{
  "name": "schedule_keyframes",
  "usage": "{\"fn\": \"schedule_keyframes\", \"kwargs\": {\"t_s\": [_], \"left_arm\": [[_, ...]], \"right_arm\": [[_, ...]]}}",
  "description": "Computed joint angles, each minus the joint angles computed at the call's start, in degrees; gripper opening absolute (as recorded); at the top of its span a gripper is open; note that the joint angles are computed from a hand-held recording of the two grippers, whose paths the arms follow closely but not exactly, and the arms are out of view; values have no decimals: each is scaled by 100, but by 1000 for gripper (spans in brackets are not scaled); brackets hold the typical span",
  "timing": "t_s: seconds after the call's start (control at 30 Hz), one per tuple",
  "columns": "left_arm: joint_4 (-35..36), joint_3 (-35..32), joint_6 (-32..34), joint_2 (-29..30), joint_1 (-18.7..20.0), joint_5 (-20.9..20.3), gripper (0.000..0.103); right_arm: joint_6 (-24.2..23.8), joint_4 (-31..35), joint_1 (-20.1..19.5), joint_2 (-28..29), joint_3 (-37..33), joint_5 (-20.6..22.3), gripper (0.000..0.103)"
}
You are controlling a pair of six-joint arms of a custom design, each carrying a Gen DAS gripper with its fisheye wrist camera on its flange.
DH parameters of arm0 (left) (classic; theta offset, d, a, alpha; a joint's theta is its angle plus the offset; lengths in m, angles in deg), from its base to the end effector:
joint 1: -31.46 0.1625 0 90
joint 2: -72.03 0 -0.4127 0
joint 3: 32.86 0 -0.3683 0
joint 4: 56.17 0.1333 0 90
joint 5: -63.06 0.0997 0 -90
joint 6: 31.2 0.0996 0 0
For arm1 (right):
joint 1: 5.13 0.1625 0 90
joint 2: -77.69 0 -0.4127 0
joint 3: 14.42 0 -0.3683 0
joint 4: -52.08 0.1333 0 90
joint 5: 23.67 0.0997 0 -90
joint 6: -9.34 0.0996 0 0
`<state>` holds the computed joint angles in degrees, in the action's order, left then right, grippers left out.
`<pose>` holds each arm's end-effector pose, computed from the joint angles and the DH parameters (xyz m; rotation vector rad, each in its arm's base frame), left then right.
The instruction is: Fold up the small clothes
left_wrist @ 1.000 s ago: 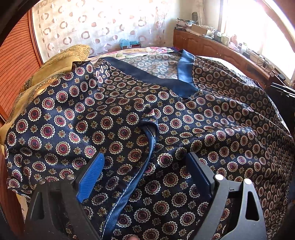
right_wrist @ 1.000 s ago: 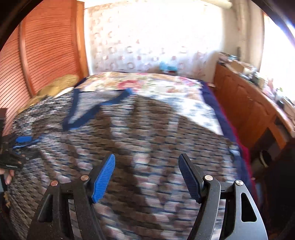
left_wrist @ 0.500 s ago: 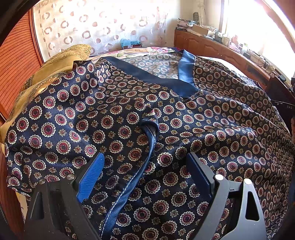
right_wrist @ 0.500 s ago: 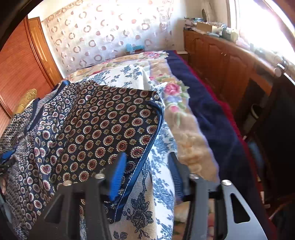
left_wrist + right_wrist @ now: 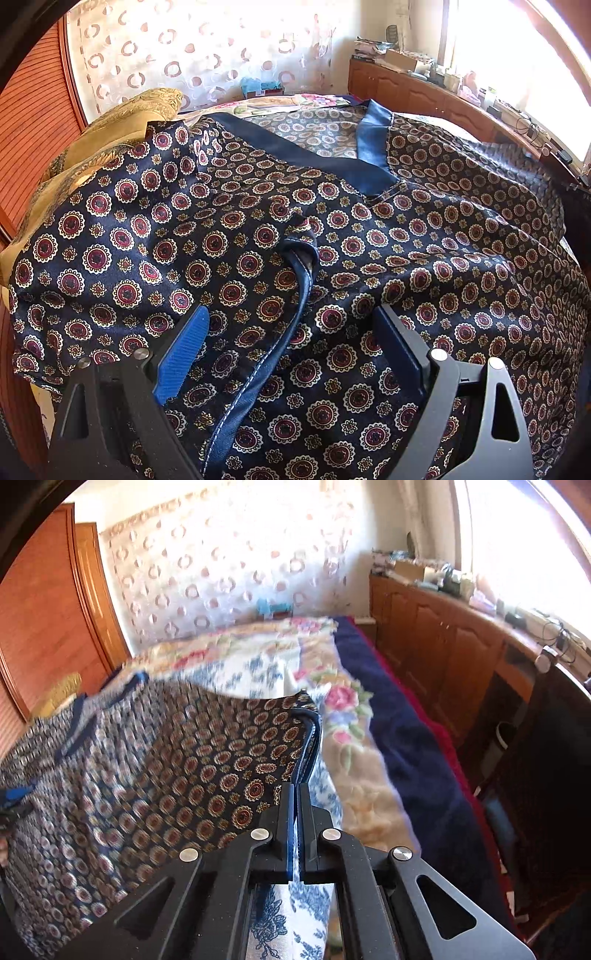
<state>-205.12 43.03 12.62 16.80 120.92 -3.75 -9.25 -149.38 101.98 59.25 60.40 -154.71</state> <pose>0.1658 -0.7165 0.3615 0.7673 2.3467 -0.6083 0.2750 -0.6625 0.0251 0.2640 -2.2121 1.1295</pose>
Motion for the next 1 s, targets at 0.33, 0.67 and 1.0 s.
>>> {"fn": "schedule_keyframes", "kwargs": {"t_s": [0.33,0.67,1.0], "left_arm": [[-767,426,-54,-449,7,-790,90],[-1179,784,113,-921,-130,-1358,90],[-1052,746,32,-993,-43,-1521,90]], "right_arm": [[-812,-79,526,102,-615,-63,1],[-1427,1623,1204,1118,-2356,492,1],[-1292,2338,1152,1399,-2819,790,34]]}}
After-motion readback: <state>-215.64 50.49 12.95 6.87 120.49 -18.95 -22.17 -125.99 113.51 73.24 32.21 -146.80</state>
